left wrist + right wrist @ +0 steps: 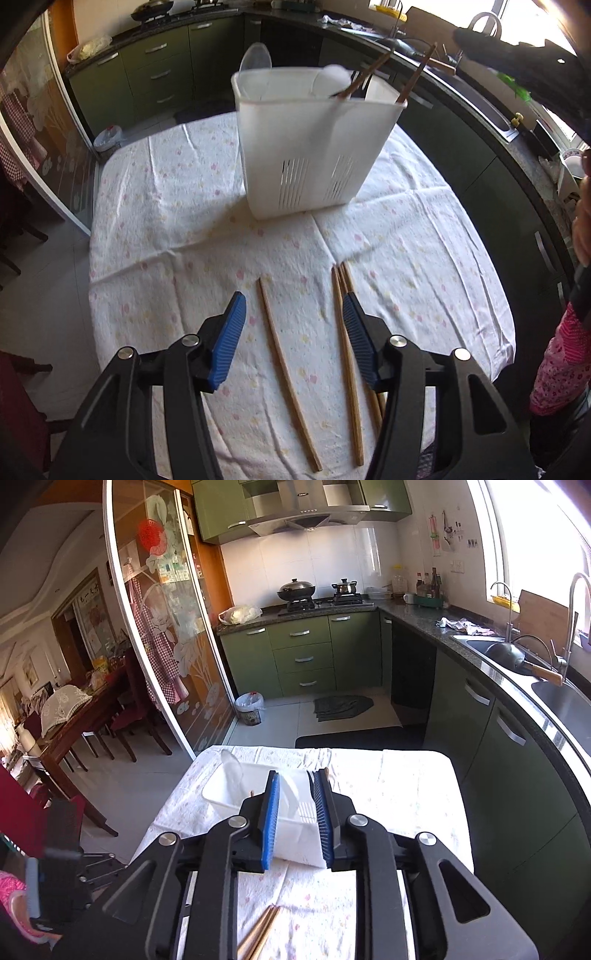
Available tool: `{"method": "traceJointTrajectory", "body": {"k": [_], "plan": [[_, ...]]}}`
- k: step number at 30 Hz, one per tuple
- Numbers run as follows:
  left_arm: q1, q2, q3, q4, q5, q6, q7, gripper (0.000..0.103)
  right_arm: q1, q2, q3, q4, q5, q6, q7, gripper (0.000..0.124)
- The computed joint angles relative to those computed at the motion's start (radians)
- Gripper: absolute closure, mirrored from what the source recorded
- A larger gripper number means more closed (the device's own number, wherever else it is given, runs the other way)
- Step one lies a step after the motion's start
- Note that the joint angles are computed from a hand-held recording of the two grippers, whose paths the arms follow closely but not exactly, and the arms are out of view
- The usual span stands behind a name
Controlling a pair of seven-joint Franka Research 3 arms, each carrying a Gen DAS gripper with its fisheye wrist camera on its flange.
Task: Organize utensils
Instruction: 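Lift the chopstick into the caddy with the left tool while the right tool drops its chopstick in, then move both open tools back down toward the remaining wooden chopsticks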
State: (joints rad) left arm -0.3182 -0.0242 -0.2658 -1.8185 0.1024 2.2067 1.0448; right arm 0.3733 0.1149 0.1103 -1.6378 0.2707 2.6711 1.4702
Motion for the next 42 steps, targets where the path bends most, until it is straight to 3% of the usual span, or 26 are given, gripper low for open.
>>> {"method": "traceJointTrajectory", "body": {"k": [8, 13, 16, 22, 30, 37, 42], "plan": [[-0.002, 0.032, -0.002, -0.046, -0.023, -0.094, -0.060, 0.053, 0.010, -0.258, -0.004, -0.381, 0.234, 0.009, -0.180, 0.095], [-0.013, 0.068, -0.009, -0.020, 0.016, -0.117, -0.083, 0.070, 0.017, -0.317, -0.006, -0.502, 0.252, -0.010, -0.176, 0.093], [-0.017, 0.088, -0.010, -0.007, 0.027, -0.135, -0.098, 0.075, 0.023, -0.326, -0.010, -0.541, 0.261, -0.017, -0.178, 0.091], [-0.022, 0.101, -0.009, -0.006, 0.045, -0.135, -0.128, 0.085, 0.022, -0.286, -0.003, -0.528, 0.239, -0.049, -0.158, 0.091], [-0.021, 0.084, -0.008, -0.037, 0.058, -0.100, -0.117, 0.094, 0.034, -0.106, 0.030, -0.401, 0.111, -0.130, -0.033, 0.091], [-0.010, 0.042, -0.004, -0.100, 0.049, -0.047, -0.082, 0.094, 0.064, -0.045, 0.040, -0.369, 0.035, -0.084, 0.018, 0.091], [-0.006, 0.020, -0.002, -0.137, 0.044, -0.015, -0.061, 0.093, 0.080, -0.027, 0.036, -0.342, -0.045, -0.073, 0.077, 0.105]]}}
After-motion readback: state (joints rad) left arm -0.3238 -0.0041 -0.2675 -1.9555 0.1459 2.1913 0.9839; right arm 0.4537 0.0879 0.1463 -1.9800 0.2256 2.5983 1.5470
